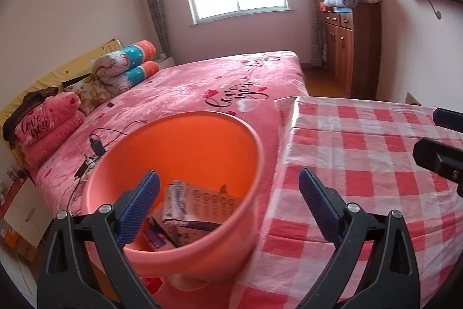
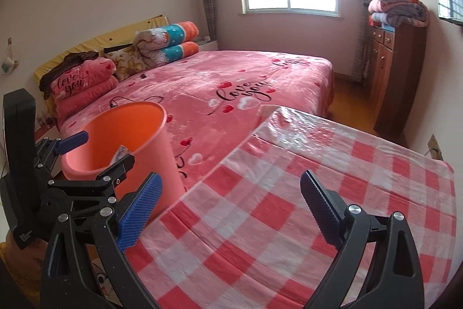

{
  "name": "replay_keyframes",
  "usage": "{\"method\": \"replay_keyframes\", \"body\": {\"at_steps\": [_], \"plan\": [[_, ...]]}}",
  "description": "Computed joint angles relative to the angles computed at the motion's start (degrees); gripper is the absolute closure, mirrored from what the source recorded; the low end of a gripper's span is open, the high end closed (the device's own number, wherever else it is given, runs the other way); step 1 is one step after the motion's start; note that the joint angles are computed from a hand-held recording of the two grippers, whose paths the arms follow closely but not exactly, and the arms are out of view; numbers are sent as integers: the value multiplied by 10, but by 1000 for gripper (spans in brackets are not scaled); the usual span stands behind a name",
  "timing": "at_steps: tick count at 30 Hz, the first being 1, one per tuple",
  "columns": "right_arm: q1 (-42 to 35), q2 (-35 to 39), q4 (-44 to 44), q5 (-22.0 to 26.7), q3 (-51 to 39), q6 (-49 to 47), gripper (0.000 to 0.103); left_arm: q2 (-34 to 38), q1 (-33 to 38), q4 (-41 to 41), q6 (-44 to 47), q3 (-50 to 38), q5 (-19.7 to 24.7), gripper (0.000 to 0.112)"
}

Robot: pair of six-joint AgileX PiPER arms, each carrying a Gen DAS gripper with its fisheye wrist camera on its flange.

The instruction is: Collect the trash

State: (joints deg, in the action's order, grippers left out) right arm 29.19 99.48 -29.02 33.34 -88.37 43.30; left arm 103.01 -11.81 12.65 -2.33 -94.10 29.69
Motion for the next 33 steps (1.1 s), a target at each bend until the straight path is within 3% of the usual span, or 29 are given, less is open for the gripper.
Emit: {"method": "replay_keyframes", "body": {"at_steps": [33], "plan": [[-53, -181, -120, -24, 277, 195, 8, 11, -136, 43, -51, 56, -2, 15]]}}
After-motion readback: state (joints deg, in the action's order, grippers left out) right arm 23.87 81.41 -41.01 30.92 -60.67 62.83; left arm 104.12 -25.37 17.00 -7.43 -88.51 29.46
